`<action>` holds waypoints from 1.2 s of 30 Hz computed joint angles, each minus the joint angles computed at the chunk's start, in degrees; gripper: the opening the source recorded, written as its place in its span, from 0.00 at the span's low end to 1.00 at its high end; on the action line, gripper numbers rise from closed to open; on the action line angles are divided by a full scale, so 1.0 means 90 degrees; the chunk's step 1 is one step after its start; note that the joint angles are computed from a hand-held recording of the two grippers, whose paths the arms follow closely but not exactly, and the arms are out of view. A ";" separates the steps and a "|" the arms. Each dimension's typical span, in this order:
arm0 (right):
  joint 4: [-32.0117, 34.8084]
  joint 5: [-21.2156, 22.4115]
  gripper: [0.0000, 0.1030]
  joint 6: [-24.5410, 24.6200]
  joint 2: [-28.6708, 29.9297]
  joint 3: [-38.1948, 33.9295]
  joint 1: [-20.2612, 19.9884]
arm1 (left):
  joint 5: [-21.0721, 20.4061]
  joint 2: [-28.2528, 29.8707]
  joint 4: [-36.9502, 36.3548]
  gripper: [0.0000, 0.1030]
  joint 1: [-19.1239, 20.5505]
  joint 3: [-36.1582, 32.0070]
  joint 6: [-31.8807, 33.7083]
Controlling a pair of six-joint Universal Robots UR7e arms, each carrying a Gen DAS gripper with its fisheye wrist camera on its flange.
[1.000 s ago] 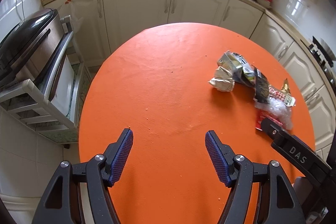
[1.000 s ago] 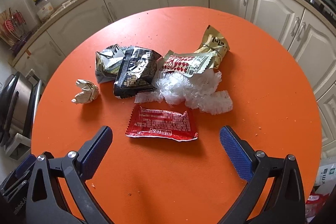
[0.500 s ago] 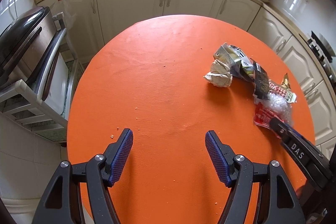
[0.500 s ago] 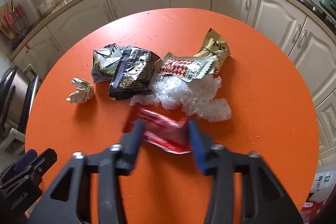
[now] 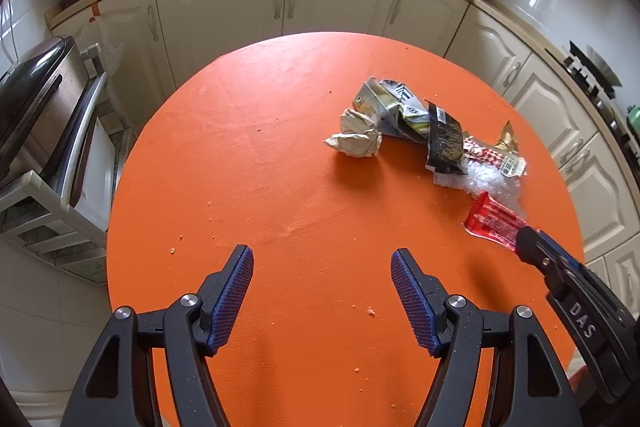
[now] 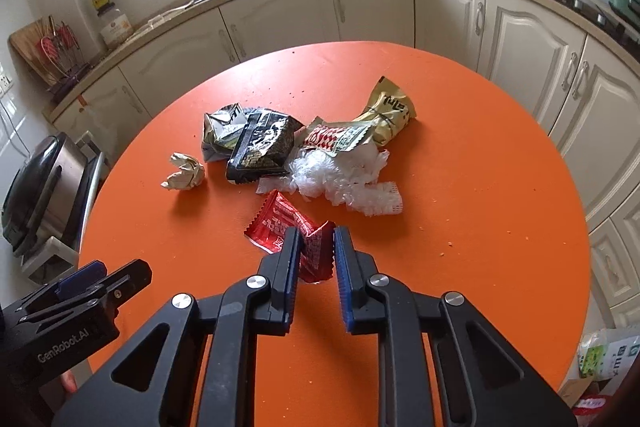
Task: Collect trash
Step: 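Lower the right tool onto the red wrapper and close it, then close the left tool on the clear plastic bag while the right tool holds the red wrapper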
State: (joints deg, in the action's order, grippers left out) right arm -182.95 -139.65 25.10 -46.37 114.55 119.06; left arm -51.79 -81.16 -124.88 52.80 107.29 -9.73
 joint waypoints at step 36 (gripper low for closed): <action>-0.2164 0.1013 0.16 -0.0850 -0.1664 0.1906 -0.1511 | -0.0553 0.2813 0.1739 0.20 -0.0436 -0.2235 -0.1252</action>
State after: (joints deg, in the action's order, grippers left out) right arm -202.42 -130.54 17.45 -61.35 131.70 105.46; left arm -56.77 -55.84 -109.23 48.88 87.17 -21.00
